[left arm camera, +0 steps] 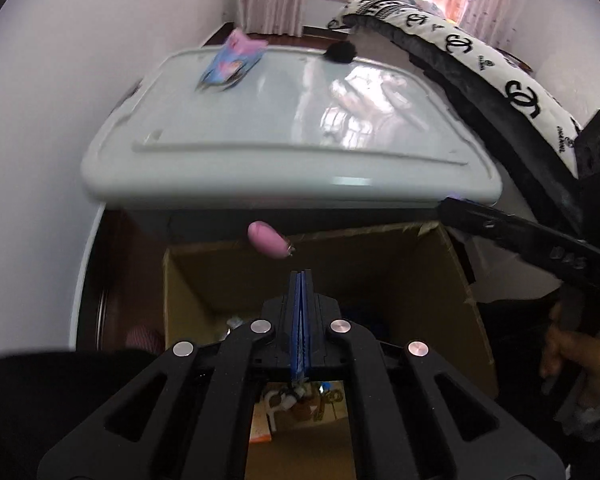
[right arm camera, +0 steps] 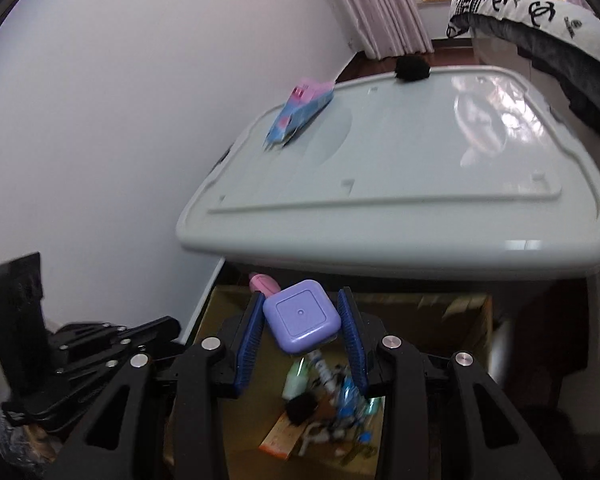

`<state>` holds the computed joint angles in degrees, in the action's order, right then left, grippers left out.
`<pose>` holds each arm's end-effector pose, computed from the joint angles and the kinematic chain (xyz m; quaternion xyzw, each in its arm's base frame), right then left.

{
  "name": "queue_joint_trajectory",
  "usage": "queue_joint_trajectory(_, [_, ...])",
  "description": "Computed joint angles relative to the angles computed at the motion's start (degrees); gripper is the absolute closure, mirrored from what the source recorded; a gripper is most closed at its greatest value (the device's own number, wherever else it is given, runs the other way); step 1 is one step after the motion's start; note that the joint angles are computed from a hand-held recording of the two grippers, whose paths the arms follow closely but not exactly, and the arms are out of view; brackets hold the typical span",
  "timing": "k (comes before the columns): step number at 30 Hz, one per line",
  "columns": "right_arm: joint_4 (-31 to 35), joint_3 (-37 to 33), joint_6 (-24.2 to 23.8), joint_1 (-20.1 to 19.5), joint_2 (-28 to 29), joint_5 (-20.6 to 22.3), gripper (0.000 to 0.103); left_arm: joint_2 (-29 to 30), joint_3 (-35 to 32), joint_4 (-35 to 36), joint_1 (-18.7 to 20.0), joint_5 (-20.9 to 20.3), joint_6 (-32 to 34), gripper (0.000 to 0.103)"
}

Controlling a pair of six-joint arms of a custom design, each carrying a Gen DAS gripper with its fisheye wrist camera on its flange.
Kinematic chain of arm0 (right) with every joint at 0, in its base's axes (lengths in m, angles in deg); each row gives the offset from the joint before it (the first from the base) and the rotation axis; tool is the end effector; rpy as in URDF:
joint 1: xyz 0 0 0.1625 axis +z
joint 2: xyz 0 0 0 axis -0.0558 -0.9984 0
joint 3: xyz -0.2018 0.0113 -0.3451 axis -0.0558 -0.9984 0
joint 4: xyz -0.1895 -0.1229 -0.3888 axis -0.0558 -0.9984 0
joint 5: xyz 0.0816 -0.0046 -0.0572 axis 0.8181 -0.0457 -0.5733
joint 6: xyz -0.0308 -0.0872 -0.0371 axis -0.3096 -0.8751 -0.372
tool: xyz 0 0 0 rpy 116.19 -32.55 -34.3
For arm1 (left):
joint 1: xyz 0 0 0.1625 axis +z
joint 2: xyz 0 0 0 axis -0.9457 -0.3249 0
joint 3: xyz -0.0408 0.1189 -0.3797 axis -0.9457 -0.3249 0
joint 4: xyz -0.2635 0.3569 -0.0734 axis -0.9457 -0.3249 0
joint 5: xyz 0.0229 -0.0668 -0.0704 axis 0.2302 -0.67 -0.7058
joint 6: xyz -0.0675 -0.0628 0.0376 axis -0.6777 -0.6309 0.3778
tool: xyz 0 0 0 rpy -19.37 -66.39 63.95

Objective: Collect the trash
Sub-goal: 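Drop the pink nail clipper into the cardboard box with the left tool, then grasp the pink-and-blue carton with the left tool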

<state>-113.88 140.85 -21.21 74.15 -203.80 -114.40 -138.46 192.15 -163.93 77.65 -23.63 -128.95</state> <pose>0.0512 -0.2740 0.3503 0.1615 -0.9478 0.2515 0.1109 -0.3805 -0.2345 0.0290 0.1633 0.9213 -0.2340 0.2641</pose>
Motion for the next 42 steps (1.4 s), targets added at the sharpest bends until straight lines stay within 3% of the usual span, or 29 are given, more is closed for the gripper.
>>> queue_joint_trajectory(3, [0.69, 0.4, 0.91, -0.17, -0.42, -0.25, 0.065, -0.31, 0.94, 0.22, 0.7, -1.08, -1.3, 0.103])
queue_joint_trajectory(5, [-0.19, -0.14, 1.62, -0.08, 0.84, -0.06, 0.065, -0.25, 0.55, 1.32, 0.91, 0.42, -1.1, 0.103])
queue_joint_trajectory(10, [-0.32, -3.18, 3.39, 1.22, 5.35, 0.7, 0.065, 0.08, -2.29, 0.11, 4.22, 2.48, 4.31, 0.103])
queue_joint_trajectory(15, [-5.71, -6.98, 4.26, 4.13, 12.73, -0.68, 0.065, 6.13, -13.52, -4.37, 15.63, 9.15, 20.34, 0.1])
queue_joint_trajectory(17, [-8.39, -7.95, 4.19, 4.09, 15.33, 0.34, 0.065, 12.24, -21.25, -3.88, 21.47, 12.17, 29.24, 0.078])
queue_joint_trajectory(18, [-9.42, -8.12, 4.06, 3.8, 16.14, 1.03, 0.065, 14.71, -24.37, -3.17, 23.42, 12.9, 31.92, 0.048])
queue_joint_trajectory(19, [-10.34, -8.22, 3.85, 3.57, 16.93, 1.44, 0.065, 17.6, -27.78, -2.52, 25.25, 14.5, 34.6, 0.033])
queue_joint_trajectory(21, [-12.29, -8.66, 3.53, 3.08, 19.3, 1.76, 0.065, 23.09, -33.95, 0.02, 27.68, 19.16, 38.49, 0.031])
queue_joint_trajectory(24, [-10.14, -10.47, 5.04, 1.58, 22.09, 3.12, 0.065, 31.62, -44.08, 6.81, 30.94, 27.21, 42.03, 0.034])
queue_joint_trajectory(25, [-9.39, -10.88, 5.33, 1.24, 22.56, 3.95, 0.065, 32.97, -46.18, 7.65, 31.87, 27.36, 42.3, 0.068])
queue_joint_trajectory(26, [-9.18, -11.17, 5.31, 1.5, 23.17, 3.94, 0.065, 33.91, -48.19, 8.25, 33.39, 25.11, 42.41, 0.094])
queue_joint_trajectory(27, [-9.71, -11.31, 5.23, 2.24, 23.69, 3.3, 0.065, 34.85, -49.57, 8.41, 34.71, 23.84, 41.11, 0.09])
queue_joint_trajectory(29, [-10.78, -11.01, 4.4, 3.29, 23.62, 2.49, 0.065, 34.76, -48.42, 6.53, 34.03, 26.29, 43.19, 0.094])
queue_joint_trajectory(33, [-11.9, -9.86, 2.89, 3.83, 21.4, 2.77, 0.065, 24.86, -38.49, -2.21, 29.95, 19.22, 40.09, 0.1])
queue_joint_trajectory(38, [-10.01, -8.5, 2.55, 2.65, 17.08, 4.78, 0.065, 9.08, -24.31, -4.07, 17.39, 16.4, 33.49, 0.1])
queue_joint_trajectory(42, [-8.21, -5.52, 2.31, 4.06, 10.25, 4.64, 0.065, -1.87, -13.96, 4.06, 4.88, 14.22, 16.88, 0.1])
